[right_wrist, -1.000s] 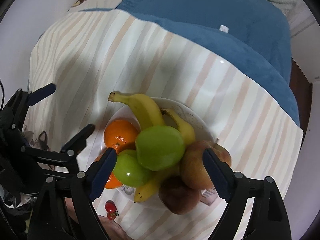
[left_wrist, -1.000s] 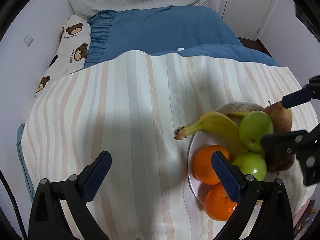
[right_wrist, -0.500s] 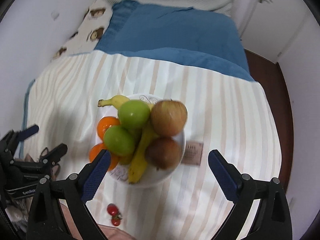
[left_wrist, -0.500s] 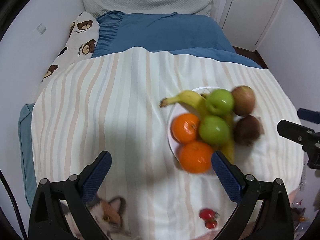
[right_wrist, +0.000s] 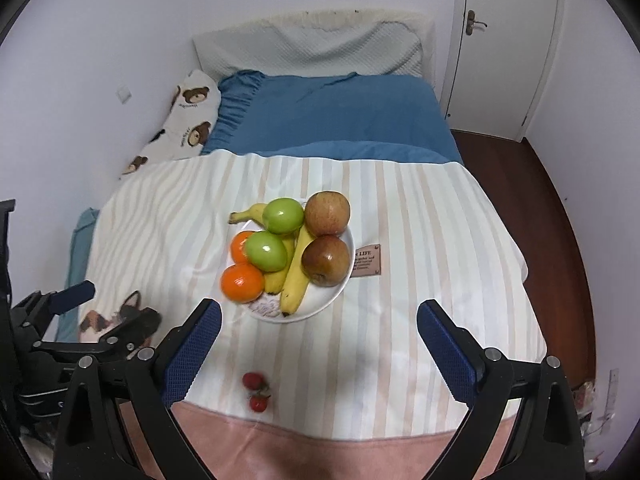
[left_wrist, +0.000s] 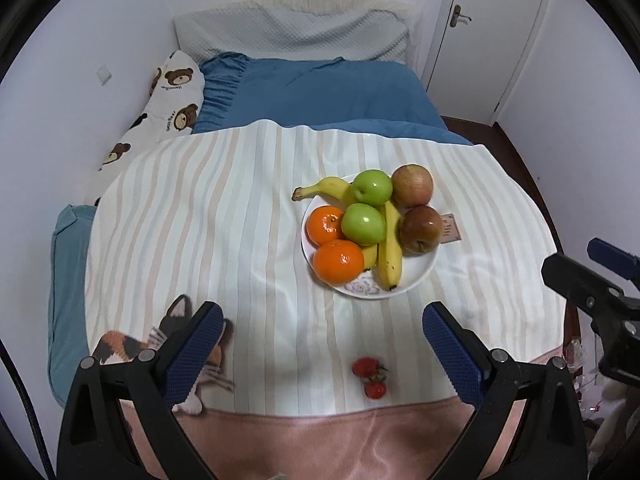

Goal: Organize fruits
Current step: 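Withdraw both open tools from the plate toward the cherry tomatoes, then grasp a cherry tomato with the left tool while the right tool grasps the other tomato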

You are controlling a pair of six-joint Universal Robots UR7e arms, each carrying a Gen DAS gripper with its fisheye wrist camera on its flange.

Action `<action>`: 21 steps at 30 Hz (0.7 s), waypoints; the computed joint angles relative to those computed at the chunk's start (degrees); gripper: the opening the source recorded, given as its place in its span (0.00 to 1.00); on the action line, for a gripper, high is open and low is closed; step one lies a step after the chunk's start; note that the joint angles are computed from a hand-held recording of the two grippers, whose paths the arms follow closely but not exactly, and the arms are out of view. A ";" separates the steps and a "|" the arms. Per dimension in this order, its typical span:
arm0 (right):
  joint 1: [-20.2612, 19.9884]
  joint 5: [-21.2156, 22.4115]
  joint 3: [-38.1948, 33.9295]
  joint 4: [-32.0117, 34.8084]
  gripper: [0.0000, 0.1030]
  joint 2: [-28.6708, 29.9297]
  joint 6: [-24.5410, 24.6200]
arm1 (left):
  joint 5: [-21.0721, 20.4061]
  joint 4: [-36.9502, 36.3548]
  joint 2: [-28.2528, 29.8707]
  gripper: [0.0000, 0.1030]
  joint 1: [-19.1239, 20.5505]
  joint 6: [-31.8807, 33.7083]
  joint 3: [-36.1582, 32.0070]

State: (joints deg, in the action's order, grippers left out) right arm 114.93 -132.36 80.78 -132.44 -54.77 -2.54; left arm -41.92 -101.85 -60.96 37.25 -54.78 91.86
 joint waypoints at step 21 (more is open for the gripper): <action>-10.80 13.22 14.28 1.72 0.53 7.57 9.14 | -4.70 14.97 -0.60 0.99 4.02 -12.80 11.29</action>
State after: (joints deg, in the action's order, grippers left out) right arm 104.13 -119.14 95.06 -130.72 -47.19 6.60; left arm -46.62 -86.88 -61.57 41.26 -67.58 103.15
